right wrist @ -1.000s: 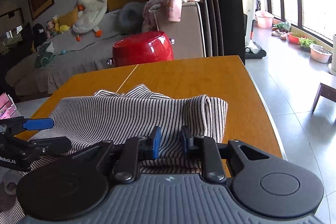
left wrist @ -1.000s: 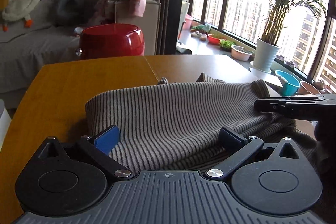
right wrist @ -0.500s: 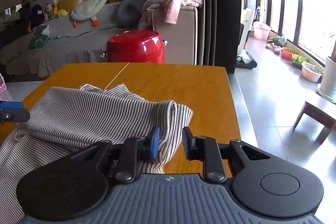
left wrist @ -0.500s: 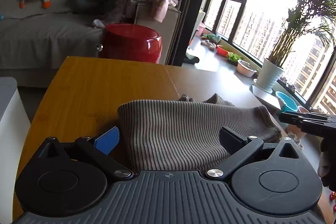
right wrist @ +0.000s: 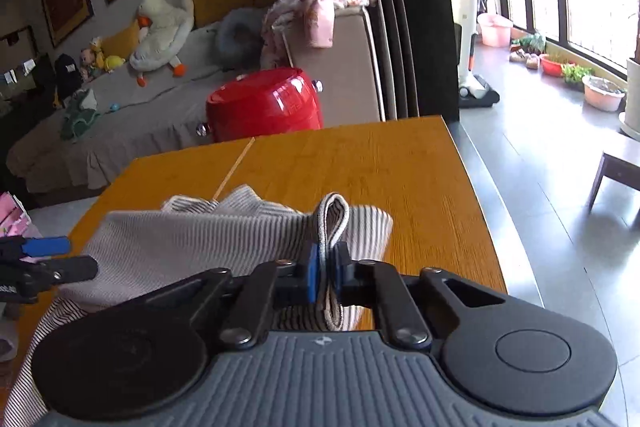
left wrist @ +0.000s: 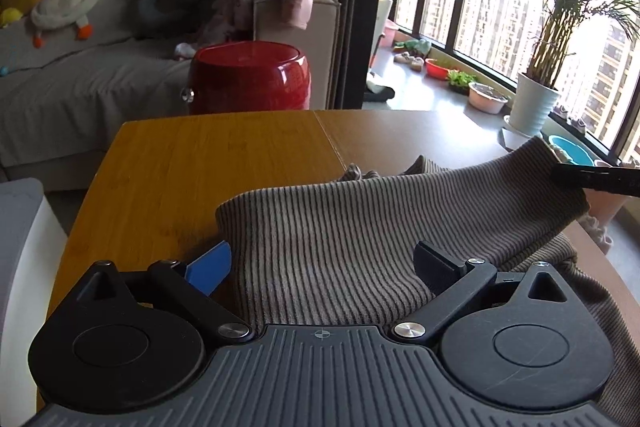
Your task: Fold clothes
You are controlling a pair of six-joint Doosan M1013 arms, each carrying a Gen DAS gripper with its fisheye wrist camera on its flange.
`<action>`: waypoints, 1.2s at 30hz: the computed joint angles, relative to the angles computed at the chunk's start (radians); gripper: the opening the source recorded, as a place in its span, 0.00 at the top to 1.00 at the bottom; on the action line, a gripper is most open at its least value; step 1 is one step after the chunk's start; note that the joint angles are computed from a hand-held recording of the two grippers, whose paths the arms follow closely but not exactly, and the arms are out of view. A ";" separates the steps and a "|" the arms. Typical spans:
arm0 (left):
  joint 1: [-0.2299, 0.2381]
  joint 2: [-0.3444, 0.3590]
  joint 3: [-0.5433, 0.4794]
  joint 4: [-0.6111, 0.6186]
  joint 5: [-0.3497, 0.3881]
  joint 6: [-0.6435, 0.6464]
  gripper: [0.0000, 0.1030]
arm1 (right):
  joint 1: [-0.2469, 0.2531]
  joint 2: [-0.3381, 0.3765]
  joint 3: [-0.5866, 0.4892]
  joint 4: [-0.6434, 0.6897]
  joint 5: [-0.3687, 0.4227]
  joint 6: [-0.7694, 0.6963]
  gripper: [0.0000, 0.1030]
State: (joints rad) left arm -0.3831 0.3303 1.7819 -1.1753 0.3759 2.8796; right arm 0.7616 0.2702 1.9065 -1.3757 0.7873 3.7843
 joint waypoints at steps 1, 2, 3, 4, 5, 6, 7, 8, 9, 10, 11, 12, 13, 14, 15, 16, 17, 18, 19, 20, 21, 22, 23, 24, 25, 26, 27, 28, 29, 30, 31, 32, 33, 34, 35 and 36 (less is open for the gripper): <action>0.000 0.000 0.000 -0.009 0.000 0.009 0.02 | 0.004 -0.007 0.004 -0.007 0.007 0.007 0.93; 0.000 -0.001 0.001 -0.019 0.001 0.018 0.02 | 0.008 -0.013 0.005 0.000 0.013 -0.001 0.93; 0.000 -0.003 0.003 -0.041 0.003 0.041 0.02 | 0.011 -0.018 0.006 0.007 0.019 -0.010 0.93; -0.001 -0.005 0.007 -0.068 0.005 0.069 0.02 | 0.010 -0.017 0.004 0.046 0.017 -0.046 0.93; 0.000 -0.010 0.013 -0.091 0.008 0.096 0.02 | 0.005 -0.011 0.000 0.111 0.007 -0.100 0.92; 0.001 -0.014 0.017 -0.109 0.013 0.119 0.02 | 0.000 -0.003 0.000 0.160 -0.001 -0.132 0.92; 0.003 -0.018 0.020 -0.128 0.021 0.145 0.02 | -0.004 0.006 0.001 0.197 -0.009 -0.150 0.89; 0.005 -0.021 0.022 -0.147 0.030 0.171 0.02 | -0.003 0.008 0.004 0.204 -0.004 -0.150 0.87; 0.008 -0.024 0.024 -0.174 0.043 0.200 0.03 | 0.001 0.006 0.008 0.192 0.007 -0.140 0.85; 0.011 -0.026 0.026 -0.203 0.057 0.229 0.06 | 0.007 0.005 0.004 0.182 0.035 -0.141 0.81; 0.014 -0.024 0.022 -0.215 0.080 0.234 0.16 | 0.015 0.004 -0.004 0.173 0.072 -0.149 0.81; 0.017 -0.021 0.016 -0.222 0.106 0.232 0.21 | 0.022 0.003 -0.013 0.163 0.109 -0.158 0.81; 0.019 -0.014 0.007 -0.211 0.130 0.213 0.25 | 0.030 0.000 -0.019 0.137 0.130 -0.162 0.81; 0.018 -0.004 -0.003 -0.187 0.143 0.182 0.25 | 0.037 -0.003 -0.023 0.102 0.143 -0.164 0.81; 0.011 0.009 -0.013 -0.148 0.130 0.141 0.25 | 0.036 -0.006 -0.024 0.081 0.121 -0.160 0.81; 0.003 0.020 -0.022 -0.104 0.108 0.099 0.25 | 0.030 -0.009 -0.023 0.068 0.079 -0.151 0.81; -0.004 0.033 -0.032 -0.032 0.082 0.032 0.26 | 0.024 -0.012 -0.022 0.053 0.036 -0.140 0.81; -0.006 0.048 -0.041 0.026 0.067 -0.022 0.28 | 0.015 -0.006 -0.022 0.066 0.005 -0.150 0.80; 0.001 0.054 -0.045 0.033 0.078 -0.024 0.33 | 0.003 0.005 -0.024 0.097 -0.019 -0.174 0.79; 0.012 0.059 -0.043 -0.009 0.096 0.026 0.35 | -0.008 0.016 -0.026 0.130 -0.042 -0.200 0.79; 0.025 0.056 -0.046 -0.013 0.122 0.023 0.35 | -0.020 0.028 -0.028 0.165 -0.065 -0.228 0.79; 0.035 0.048 -0.045 -0.037 0.128 0.031 0.30 | -0.027 0.028 -0.025 0.173 -0.083 -0.237 0.79; 0.045 0.039 -0.042 -0.074 0.126 0.049 0.17 | -0.031 0.021 -0.019 0.166 -0.097 -0.234 0.80; 0.054 0.031 -0.040 -0.111 0.124 0.067 0.11 | -0.035 0.013 -0.017 0.172 -0.109 -0.229 0.80; 0.063 0.032 -0.050 -0.099 0.128 0.036 0.07 | -0.037 0.004 -0.017 0.169 -0.106 -0.223 0.79; 0.071 0.036 -0.064 -0.072 0.135 -0.011 0.07 | -0.037 -0.004 -0.017 0.157 -0.096 -0.217 0.76; 0.079 0.049 -0.090 -0.016 0.162 -0.099 0.07 | -0.038 -0.013 -0.017 0.145 -0.086 -0.211 0.74; 0.085 0.064 -0.115 0.036 0.190 -0.181 0.07 | -0.040 -0.020 -0.016 0.135 -0.074 -0.207 0.68; 0.087 0.083 -0.140 0.092 0.217 -0.267 0.07 | -0.046 -0.027 -0.014 0.130 -0.073 -0.198 0.61; 0.088 0.104 -0.167 0.145 0.247 -0.350 0.07 | -0.057 -0.033 -0.009 0.128 -0.086 -0.180 0.59; 0.088 0.119 -0.184 0.170 0.267 -0.392 0.07 | -0.071 -0.034 -0.004 0.137 -0.108 -0.157 0.58; 0.087 0.132 -0.198 0.186 0.285 -0.419 0.07 | -0.087 -0.033 0.000 0.151 -0.134 -0.132 0.56; 0.086 0.143 -0.208 0.191 0.302 -0.432 0.07 | -0.102 -0.032 0.004 0.165 -0.160 -0.109 0.54; 0.085 0.153 -0.217 0.191 0.322 -0.443 0.07 | -0.113 -0.028 0.005 0.185 -0.181 -0.102 0.52; 0.085 0.163 -0.227 0.191 0.343 -0.455 0.07 | -0.121 -0.021 0.004 0.210 -0.198 -0.106 0.50; 0.083 0.168 -0.228 0.176 0.345 -0.445 0.06 | -0.130 -0.014 0.004 0.235 -0.216 -0.112 0.49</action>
